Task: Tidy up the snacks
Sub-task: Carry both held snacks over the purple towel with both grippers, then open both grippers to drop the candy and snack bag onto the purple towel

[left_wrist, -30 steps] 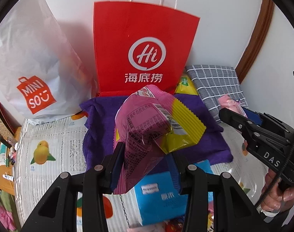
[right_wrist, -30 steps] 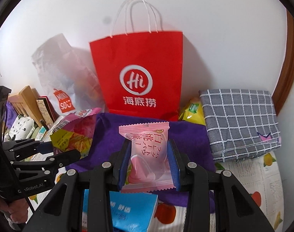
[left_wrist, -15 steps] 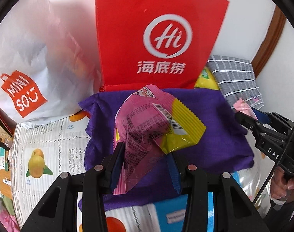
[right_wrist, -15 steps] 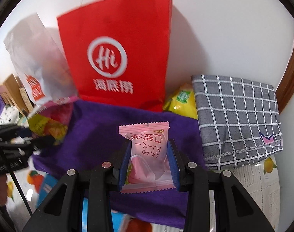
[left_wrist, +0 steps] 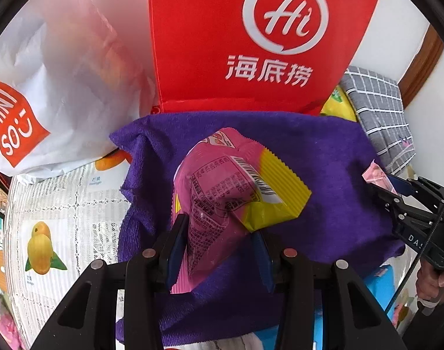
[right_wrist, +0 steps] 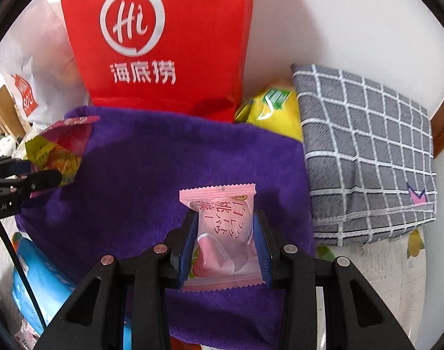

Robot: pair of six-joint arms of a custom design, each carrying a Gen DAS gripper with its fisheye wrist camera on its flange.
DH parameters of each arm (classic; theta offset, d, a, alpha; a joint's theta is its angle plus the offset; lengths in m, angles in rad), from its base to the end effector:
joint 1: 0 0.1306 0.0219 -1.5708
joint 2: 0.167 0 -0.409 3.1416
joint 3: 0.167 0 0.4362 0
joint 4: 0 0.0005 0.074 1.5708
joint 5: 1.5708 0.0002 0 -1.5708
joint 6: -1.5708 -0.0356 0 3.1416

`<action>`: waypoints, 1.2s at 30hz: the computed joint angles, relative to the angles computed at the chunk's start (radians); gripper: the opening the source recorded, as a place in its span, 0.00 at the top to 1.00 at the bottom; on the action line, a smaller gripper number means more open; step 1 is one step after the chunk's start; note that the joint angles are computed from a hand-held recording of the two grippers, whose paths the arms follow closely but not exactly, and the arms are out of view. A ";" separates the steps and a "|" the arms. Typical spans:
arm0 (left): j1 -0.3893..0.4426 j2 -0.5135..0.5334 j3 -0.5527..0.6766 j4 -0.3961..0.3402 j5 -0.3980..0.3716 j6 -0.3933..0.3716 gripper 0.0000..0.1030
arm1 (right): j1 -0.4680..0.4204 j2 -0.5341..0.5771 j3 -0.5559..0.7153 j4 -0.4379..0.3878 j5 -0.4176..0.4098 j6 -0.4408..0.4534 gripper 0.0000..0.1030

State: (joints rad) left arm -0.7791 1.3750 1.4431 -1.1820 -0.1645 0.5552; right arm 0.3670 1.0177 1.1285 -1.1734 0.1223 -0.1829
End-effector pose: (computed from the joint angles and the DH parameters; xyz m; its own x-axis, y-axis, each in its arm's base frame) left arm 0.3547 -0.3428 0.4711 -0.8809 0.1391 -0.4524 0.2088 0.9720 -0.1077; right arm 0.3326 0.1227 0.4621 -0.8565 -0.1359 -0.4979 -0.1474 0.9889 -0.0163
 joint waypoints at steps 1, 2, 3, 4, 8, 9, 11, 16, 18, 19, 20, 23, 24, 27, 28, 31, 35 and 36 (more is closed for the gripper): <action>0.001 0.006 0.001 0.001 0.007 0.002 0.60 | 0.000 0.002 -0.001 -0.002 -0.001 -0.001 0.63; 0.002 0.011 0.002 -0.002 0.013 0.003 0.60 | -0.001 0.004 -0.003 -0.004 -0.003 -0.004 0.63; 0.002 0.014 0.001 -0.003 0.014 0.003 0.60 | -0.003 0.005 -0.004 -0.006 -0.006 -0.006 0.63; 0.003 0.014 -0.001 -0.001 0.014 0.002 0.60 | -0.006 0.006 -0.005 -0.008 -0.011 -0.008 0.63; -0.003 0.022 0.005 -0.003 0.002 -0.007 0.60 | -0.017 0.016 -0.009 -0.006 -0.026 -0.002 0.63; -0.004 0.023 0.004 -0.004 0.001 -0.007 0.59 | -0.015 0.018 -0.010 -0.007 -0.024 -0.002 0.63; -0.004 0.024 0.005 -0.005 0.004 -0.007 0.59 | -0.014 0.025 -0.013 -0.001 -0.025 -0.002 0.63; -0.001 0.026 0.005 0.002 0.013 -0.003 0.59 | -0.017 0.043 -0.017 0.009 -0.031 -0.004 0.63; 0.003 0.020 -0.002 0.007 0.021 -0.002 0.59 | -0.015 0.047 -0.020 0.017 -0.024 -0.003 0.61; 0.006 0.016 -0.006 0.010 0.026 -0.001 0.59 | -0.013 0.046 -0.021 0.022 -0.016 -0.002 0.61; 0.007 0.014 -0.008 0.012 0.029 0.000 0.59 | -0.013 0.049 -0.022 0.028 -0.013 0.000 0.61; 0.007 0.013 -0.009 0.007 0.029 -0.005 0.58 | -0.012 0.043 -0.021 0.025 -0.011 0.002 0.55; 0.006 0.014 -0.007 0.005 0.033 -0.007 0.57 | -0.005 0.038 -0.014 0.015 -0.005 -0.005 0.53; 0.004 0.007 -0.011 0.015 0.043 -0.002 0.47 | 0.000 0.030 -0.007 0.006 -0.005 -0.007 0.50; 0.002 0.005 -0.012 0.017 0.039 0.000 0.41 | 0.002 0.026 -0.006 0.006 -0.005 -0.007 0.46; -0.011 -0.004 -0.010 0.019 0.015 -0.004 0.33 | 0.005 0.002 0.001 0.002 -0.003 -0.003 0.38; -0.029 -0.023 -0.008 0.017 -0.017 -0.003 0.29 | 0.030 -0.022 0.018 -0.005 0.031 -0.010 0.28; -0.032 -0.029 -0.008 0.016 -0.019 0.000 0.29 | 0.041 -0.025 0.024 -0.006 0.048 -0.019 0.28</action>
State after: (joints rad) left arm -0.8110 1.3456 1.4352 -1.1664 -0.1838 0.5549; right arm 0.4084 0.9925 1.1526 -1.1793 0.1703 -0.2019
